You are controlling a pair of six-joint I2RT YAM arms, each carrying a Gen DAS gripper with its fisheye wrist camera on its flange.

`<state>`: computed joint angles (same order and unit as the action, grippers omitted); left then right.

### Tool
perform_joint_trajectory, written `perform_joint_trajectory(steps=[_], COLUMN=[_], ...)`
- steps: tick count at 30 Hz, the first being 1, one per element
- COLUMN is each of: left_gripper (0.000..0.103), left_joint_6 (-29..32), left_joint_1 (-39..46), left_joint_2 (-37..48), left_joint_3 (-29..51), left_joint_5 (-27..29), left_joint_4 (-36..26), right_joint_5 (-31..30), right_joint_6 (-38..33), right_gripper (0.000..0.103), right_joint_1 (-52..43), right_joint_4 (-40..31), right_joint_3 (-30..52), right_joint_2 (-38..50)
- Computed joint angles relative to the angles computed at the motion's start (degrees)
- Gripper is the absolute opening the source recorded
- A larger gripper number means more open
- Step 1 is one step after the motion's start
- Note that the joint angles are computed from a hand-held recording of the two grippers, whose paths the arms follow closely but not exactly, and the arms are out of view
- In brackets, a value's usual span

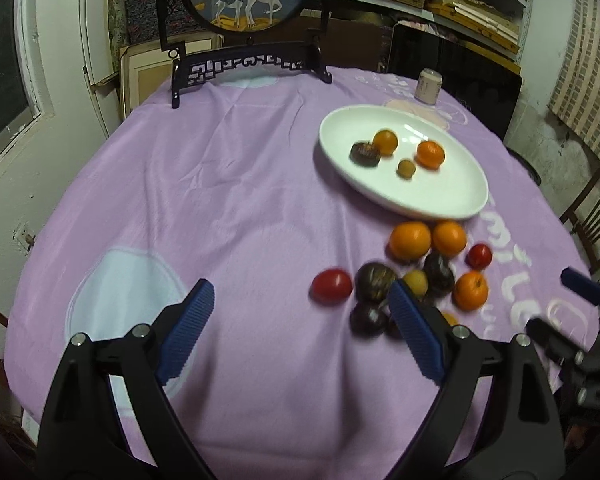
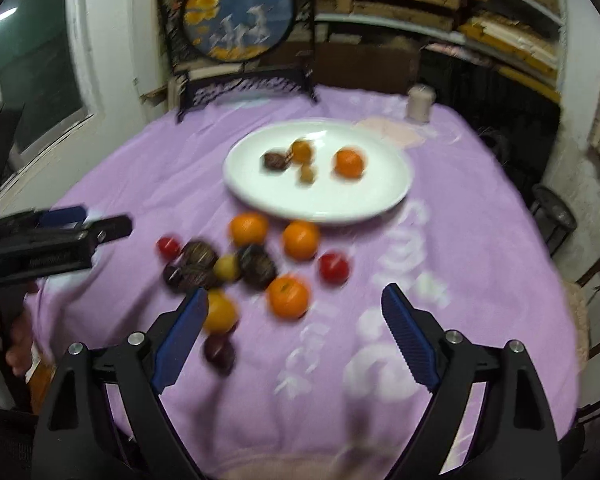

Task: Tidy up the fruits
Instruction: 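Grasp a dark red plum with the right tool while the left grasps an orange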

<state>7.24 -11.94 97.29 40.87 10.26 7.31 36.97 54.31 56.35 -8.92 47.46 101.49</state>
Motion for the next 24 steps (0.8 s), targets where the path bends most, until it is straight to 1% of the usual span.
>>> perform_joint_trajectory(steps=[2, 4, 5, 6, 8, 10, 11, 12, 14, 18, 20, 24], left_gripper=[0.091, 0.091, 0.091, 0.091, 0.091, 0.091, 0.091, 0.091, 0.091, 0.091, 0.091, 0.091], left_joint_6=[0.9, 1.7, 2.0, 2.2, 2.8, 3.2, 3.3, 3.5, 3.6, 3.5, 3.4, 3.9], left_joint_1=[0.4, 0.6, 0.7, 0.9, 1.5, 1.7, 1.6, 1.5, 1.2, -0.6, -1.9, -6.3], left_joint_2=[0.3, 0.6, 0.7, 0.7, 0.6, 0.0, -0.3, -0.6, -0.9, -1.1, -1.0, -0.8], left_joint_3=[-1.5, -2.6, -3.2, -3.7, -4.3, -5.2, -5.4, -5.7, -5.9, -6.0, -6.0, -5.2], left_joint_5=[0.1, 0.2, 0.0, 0.0, 0.6, 0.8, 0.8, 0.8, 0.6, 0.4, 1.1, 4.3], left_joint_4=[0.7, 1.2, 1.5, 1.8, 2.0, 2.4, 2.4, 2.5, 2.3, 1.8, 1.3, -2.3], right_joint_5=[-2.7, -5.2, -6.9, -8.5, -9.9, -10.4, -9.7, -9.5, -8.7, -4.7, -3.8, -3.1], right_joint_6=[-1.1, -2.2, -2.9, -3.3, -3.7, -4.5, -4.5, -4.7, -4.5, -0.3, 1.9, 4.8], right_gripper=[0.088, 0.070, 0.055, 0.049, 0.047, 0.037, 0.030, 0.028, 0.028, 0.028, 0.028, 0.028], right_joint_1=[1.1, 1.1, 0.7, 0.1, -0.4, -1.0, -1.1, -1.1, -0.7, -0.4, -0.7, -0.6], right_joint_4=[4.2, 6.2, 7.0, 7.8, 8.5, 8.6, 6.7, 6.3, 6.7, 7.0, 7.4, 9.2], right_joint_3=[0.1, 1.1, 1.8, 2.3, 3.3, 4.9, 6.5, 6.7, 5.7, 0.3, -2.7, -8.2], right_joint_2=[2.9, 5.3, 6.6, 7.8, 9.7, 12.1, 13.3, 13.3, 12.1, 7.2, 4.9, 1.6])
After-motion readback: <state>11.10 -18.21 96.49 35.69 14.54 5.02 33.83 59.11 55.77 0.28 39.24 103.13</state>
